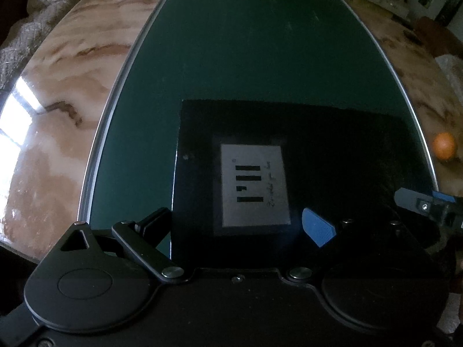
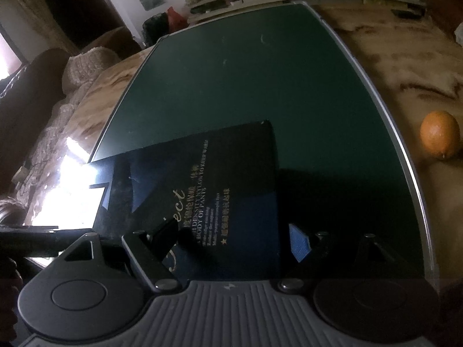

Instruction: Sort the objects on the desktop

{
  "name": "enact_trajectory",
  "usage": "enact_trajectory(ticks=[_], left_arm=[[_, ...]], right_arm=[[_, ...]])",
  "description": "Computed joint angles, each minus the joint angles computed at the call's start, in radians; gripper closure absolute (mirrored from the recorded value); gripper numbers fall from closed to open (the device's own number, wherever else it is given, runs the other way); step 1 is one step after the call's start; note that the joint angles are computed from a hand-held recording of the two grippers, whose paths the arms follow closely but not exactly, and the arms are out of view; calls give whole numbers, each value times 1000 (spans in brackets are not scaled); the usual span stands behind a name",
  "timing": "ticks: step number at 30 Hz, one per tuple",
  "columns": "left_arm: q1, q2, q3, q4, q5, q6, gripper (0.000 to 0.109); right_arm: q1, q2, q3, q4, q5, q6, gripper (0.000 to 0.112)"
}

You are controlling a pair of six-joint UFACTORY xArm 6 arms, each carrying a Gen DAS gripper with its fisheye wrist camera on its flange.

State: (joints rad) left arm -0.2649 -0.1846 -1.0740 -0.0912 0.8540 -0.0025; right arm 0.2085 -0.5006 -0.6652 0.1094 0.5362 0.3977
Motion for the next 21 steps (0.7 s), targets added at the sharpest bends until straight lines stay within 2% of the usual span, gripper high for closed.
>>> enact_trajectory(ticks=[7, 9, 13, 16, 19, 21], left_arm=[[-19, -16, 30, 48, -38, -7, 10], [-36, -37, 48, 113, -51, -47, 10], [-81, -84, 75, 278, -65, -172, 10], [-96, -120, 91, 285, -72, -218, 8], [-103, -141, 107, 246, -78, -238, 8], [-110, -149, 121, 221, -82, -240, 8]], right_arm=[[4, 2, 7, -21, -4, -16, 29], [8, -15, 16, -46, -14, -10, 29], [38, -61, 24, -195, -18, 77, 29], [67, -99, 36, -243, -28, 125, 29], [102, -122, 46, -337, -20, 233, 29], [121, -128, 56, -350, -22, 262, 29]])
